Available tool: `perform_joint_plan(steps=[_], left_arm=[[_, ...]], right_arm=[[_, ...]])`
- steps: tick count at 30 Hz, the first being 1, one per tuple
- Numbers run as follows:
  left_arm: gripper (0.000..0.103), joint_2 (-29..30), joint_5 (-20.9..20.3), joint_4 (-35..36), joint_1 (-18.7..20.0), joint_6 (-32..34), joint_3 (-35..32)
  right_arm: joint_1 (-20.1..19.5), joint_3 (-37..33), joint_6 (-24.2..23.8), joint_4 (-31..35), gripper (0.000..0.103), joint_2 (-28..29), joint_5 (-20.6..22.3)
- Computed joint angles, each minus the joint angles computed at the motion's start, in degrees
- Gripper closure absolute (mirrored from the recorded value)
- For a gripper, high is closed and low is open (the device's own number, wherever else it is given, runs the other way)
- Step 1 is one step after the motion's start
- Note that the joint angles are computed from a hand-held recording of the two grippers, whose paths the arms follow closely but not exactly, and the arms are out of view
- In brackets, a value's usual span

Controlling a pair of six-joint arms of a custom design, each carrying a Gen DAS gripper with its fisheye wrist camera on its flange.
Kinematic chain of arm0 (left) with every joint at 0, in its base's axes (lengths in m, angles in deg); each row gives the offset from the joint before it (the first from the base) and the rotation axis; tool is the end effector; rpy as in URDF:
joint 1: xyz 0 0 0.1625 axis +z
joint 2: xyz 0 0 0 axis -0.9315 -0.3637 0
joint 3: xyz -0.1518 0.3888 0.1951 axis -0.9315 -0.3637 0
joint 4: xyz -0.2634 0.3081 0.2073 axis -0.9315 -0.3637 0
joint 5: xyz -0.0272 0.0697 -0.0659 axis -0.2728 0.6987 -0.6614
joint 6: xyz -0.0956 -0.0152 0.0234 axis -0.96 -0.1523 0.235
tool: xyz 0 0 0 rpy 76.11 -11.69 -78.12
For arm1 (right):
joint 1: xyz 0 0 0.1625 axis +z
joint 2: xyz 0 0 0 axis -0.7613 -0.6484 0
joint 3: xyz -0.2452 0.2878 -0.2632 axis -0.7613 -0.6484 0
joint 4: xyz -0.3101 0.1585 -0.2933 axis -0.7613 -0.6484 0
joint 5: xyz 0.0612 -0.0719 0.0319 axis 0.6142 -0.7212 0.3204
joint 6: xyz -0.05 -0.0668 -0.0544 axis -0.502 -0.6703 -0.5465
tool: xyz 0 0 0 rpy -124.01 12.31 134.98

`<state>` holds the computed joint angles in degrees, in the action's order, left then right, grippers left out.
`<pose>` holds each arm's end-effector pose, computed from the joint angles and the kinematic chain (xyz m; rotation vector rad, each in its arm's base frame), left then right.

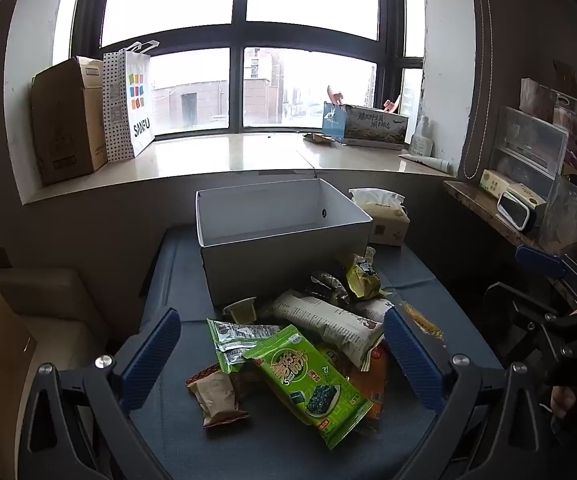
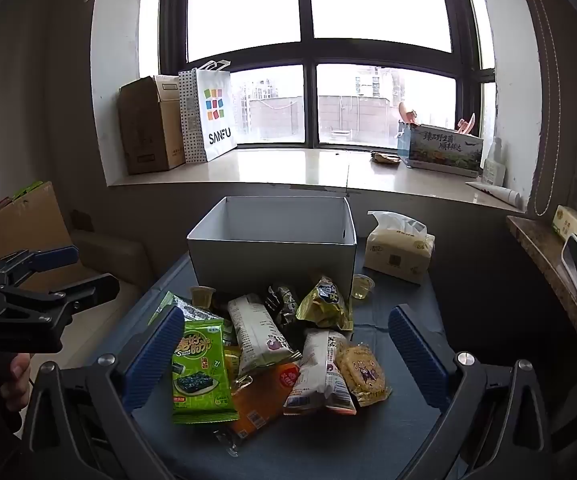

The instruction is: Organize snacks

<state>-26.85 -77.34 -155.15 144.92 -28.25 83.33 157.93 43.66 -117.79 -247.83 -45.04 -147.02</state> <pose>-0.0097 -0.8153 0.3581 0.5393 2.2057 -1.1195 0.3802 -0.8399 -0.0232 0.9085 -2.2766 1.0689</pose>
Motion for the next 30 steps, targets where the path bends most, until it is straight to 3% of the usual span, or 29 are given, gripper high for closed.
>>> perform_joint_plan(steps=[30], left_arm=[[0.000, -0.18, -0.53, 0.97, 0.26, -1.08, 0.18]], right_arm=[[0.20, 0.77, -0.27, -0.59, 0.000, -0.35, 0.41]])
